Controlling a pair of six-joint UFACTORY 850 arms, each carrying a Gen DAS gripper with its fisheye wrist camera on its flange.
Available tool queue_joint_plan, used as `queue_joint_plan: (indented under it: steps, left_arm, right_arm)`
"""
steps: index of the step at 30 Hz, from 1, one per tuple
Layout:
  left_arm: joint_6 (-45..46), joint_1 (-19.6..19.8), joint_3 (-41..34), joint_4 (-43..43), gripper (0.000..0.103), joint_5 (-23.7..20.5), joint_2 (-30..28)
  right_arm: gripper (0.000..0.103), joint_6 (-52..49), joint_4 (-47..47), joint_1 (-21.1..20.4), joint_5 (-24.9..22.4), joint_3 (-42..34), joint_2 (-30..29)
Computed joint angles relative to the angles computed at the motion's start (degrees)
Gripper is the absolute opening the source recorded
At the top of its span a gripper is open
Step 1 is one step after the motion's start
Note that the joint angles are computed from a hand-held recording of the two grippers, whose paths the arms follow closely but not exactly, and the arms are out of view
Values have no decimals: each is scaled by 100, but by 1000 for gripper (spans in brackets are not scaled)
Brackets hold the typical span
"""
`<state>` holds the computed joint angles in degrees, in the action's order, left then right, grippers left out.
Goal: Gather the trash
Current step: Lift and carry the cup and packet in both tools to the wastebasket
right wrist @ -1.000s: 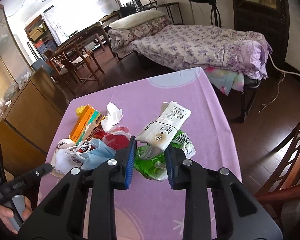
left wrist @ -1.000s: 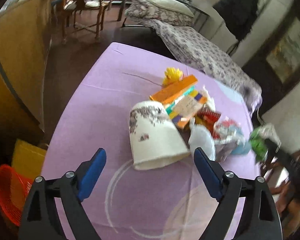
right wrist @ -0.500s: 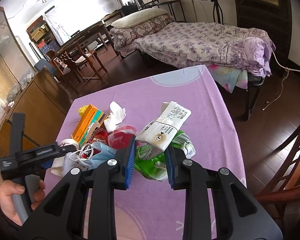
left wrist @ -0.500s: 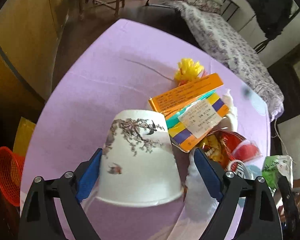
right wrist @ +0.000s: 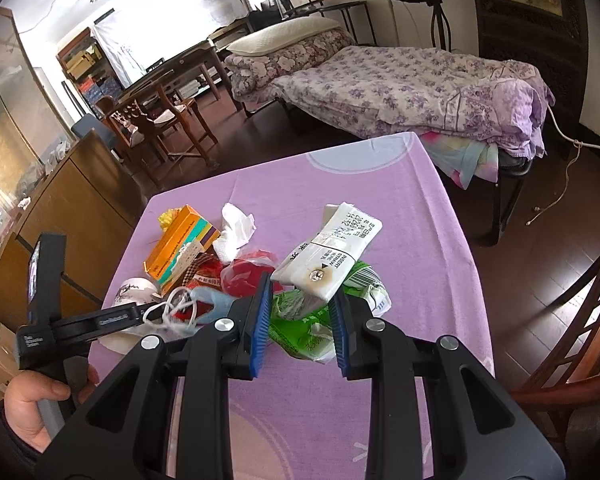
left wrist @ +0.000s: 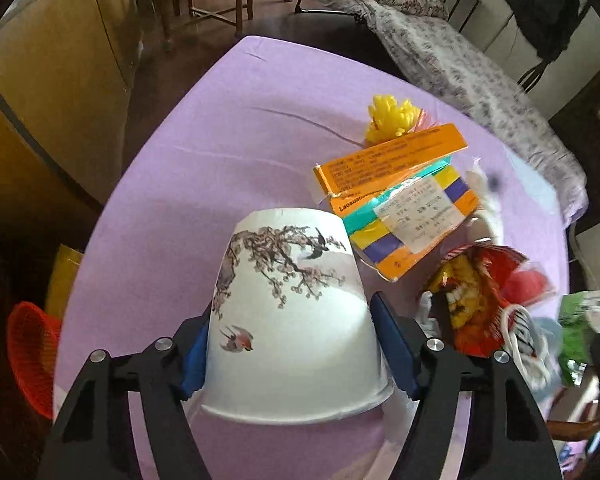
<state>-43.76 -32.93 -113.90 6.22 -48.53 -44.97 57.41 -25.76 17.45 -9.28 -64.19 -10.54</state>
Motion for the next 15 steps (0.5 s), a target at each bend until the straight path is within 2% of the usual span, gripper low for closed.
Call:
queue_joint_plan:
  steps: [4,15]
  left_arm:
    - [-99,24,489,59,71,312,377]
    - [-514,119,1839,390,71,1008,1534]
  right_arm:
    - [29,535,-592,59,14,24,33]
    - [29,335,-642,306,-31,61,112]
